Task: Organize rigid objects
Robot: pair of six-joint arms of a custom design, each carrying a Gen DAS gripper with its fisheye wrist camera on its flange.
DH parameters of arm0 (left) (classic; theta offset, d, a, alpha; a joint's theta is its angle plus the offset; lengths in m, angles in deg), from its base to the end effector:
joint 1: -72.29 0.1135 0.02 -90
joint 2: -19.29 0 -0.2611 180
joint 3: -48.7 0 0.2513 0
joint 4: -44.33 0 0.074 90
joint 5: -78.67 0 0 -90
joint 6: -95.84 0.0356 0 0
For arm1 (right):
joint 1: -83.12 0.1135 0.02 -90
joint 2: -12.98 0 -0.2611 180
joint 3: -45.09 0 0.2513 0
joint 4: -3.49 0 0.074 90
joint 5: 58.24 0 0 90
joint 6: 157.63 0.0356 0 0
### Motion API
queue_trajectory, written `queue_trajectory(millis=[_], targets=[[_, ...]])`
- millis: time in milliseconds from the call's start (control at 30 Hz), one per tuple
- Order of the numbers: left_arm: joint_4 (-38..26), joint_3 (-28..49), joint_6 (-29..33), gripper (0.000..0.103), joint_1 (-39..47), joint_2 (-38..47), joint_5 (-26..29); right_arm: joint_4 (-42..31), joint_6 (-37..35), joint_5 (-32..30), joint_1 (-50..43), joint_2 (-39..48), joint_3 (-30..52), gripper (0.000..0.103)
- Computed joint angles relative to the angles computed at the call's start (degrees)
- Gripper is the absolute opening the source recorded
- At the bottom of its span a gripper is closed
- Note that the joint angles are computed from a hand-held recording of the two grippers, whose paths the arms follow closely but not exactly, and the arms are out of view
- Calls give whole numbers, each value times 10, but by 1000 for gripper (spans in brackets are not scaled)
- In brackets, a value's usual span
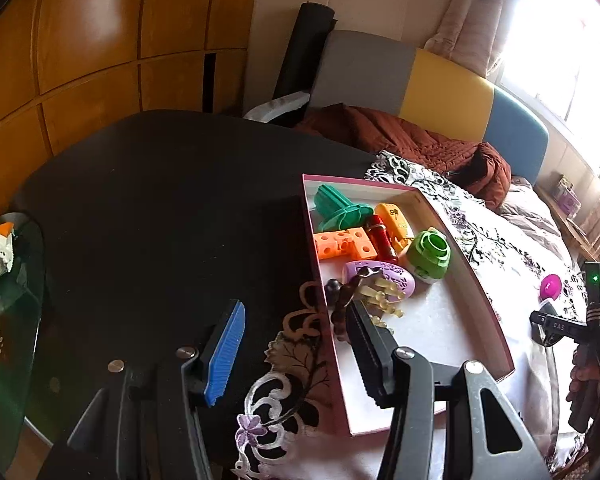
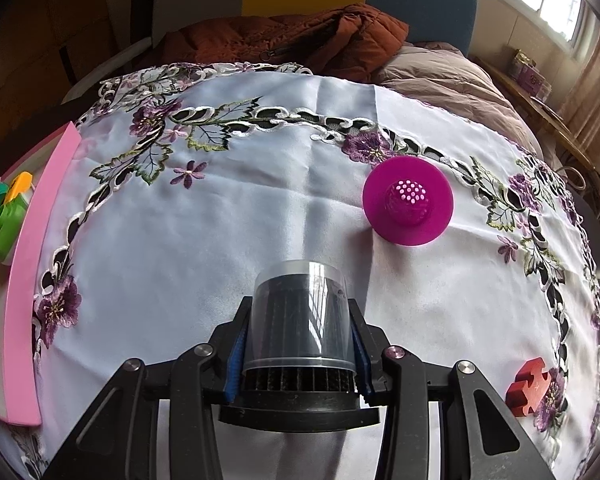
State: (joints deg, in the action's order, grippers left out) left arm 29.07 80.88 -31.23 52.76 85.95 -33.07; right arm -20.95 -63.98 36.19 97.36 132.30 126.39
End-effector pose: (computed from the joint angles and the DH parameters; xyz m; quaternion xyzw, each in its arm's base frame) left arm 0.1862 -0.0521 0.1293 -0.2047 0.9014 -0.0043 0.3815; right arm 0.3850 0.0949 0.0893 -0.0804 0.9672 -0.0001 0.2408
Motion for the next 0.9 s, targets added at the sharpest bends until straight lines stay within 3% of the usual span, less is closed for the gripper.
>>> queue_trajectory(millis=[467,700,900], targets=[[5,0,2,53,1,2,-2,37,34,-55,80,-127,-72,43],[8,-4,4,53,7,0,8,25,31,-79,172,-147,-51,43],[15,-5,8,53,11,5,16,-26,25,-120,230,-100,15,43]])
